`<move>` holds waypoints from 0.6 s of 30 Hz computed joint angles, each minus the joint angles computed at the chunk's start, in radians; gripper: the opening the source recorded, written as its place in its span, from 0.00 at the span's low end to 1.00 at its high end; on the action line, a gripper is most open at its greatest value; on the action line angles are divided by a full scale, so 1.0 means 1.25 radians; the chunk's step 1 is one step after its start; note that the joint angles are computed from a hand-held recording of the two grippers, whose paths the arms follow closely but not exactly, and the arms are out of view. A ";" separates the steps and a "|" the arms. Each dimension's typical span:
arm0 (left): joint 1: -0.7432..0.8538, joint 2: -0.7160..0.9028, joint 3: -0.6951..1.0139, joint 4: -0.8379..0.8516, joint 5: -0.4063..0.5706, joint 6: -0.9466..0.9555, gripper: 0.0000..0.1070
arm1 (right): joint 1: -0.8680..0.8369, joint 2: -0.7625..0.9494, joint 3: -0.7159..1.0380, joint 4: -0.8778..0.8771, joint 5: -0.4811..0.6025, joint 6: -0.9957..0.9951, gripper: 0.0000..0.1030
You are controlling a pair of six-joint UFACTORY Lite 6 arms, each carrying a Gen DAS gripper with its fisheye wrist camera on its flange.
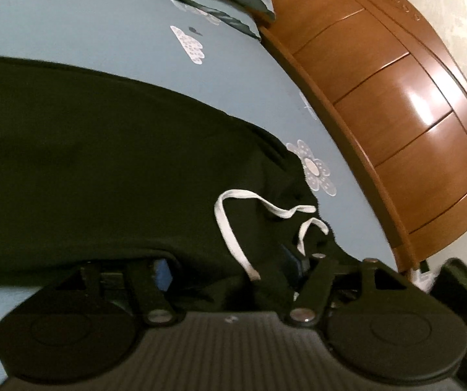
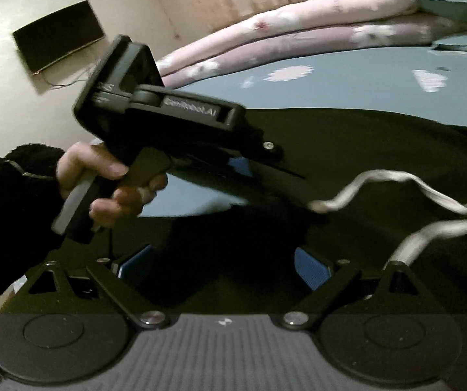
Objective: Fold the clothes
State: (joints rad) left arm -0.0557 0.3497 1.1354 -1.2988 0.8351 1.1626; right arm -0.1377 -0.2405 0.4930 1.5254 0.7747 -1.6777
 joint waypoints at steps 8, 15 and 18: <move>-0.003 0.013 0.021 0.020 0.004 -0.045 0.63 | 0.071 0.400 0.210 0.203 0.062 -0.154 0.93; 0.005 0.034 0.052 0.007 0.026 -0.054 0.65 | 0.075 0.326 0.142 0.238 0.095 -0.168 0.96; -0.003 0.050 0.076 0.044 0.027 -0.089 0.66 | 0.139 0.401 0.222 0.272 0.030 -0.157 0.99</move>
State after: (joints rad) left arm -0.0601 0.4122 1.2305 -1.2437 0.8688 1.0510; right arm 0.0365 0.2602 0.7699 1.8654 0.8123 -1.8737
